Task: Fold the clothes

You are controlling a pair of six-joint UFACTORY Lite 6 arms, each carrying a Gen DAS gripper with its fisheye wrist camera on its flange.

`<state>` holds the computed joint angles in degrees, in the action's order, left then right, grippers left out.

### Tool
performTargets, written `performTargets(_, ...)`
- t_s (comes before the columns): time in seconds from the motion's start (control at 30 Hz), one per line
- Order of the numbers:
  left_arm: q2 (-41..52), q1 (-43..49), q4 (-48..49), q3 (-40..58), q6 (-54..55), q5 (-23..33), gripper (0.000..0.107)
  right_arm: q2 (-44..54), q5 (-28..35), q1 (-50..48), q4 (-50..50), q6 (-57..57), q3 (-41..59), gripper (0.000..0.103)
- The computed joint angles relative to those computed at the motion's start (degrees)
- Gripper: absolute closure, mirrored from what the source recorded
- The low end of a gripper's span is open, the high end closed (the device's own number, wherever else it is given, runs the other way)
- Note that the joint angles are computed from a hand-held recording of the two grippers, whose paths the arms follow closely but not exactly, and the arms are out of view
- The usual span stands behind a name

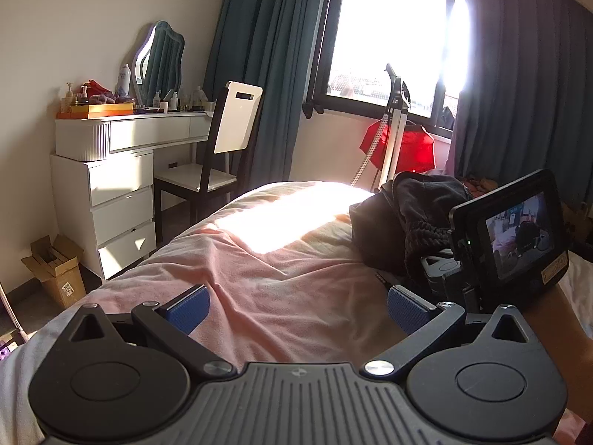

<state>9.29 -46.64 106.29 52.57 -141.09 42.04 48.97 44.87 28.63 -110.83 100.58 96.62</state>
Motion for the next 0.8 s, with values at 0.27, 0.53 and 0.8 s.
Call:
performTargets(0.27,2.4,-1.6,0.7,2.3,-0.7,1.7,0.004,-30.5,-0.2,-8.3,-10.3,25.1,-27.1,0.092)
performTargets(0.53,2.8,-6.5,5.2,3.0,-4.9,1.4,0.004,-76.8,-23.6,-30.4,-14.8,41.2,-60.4,0.093)
performTargets(0.8,6.8,-10.8,10.2,5.9,-10.4,-6.2,0.004,-89.5,-70.5,-73.5,6.1,18.1,-77.7,0.092)
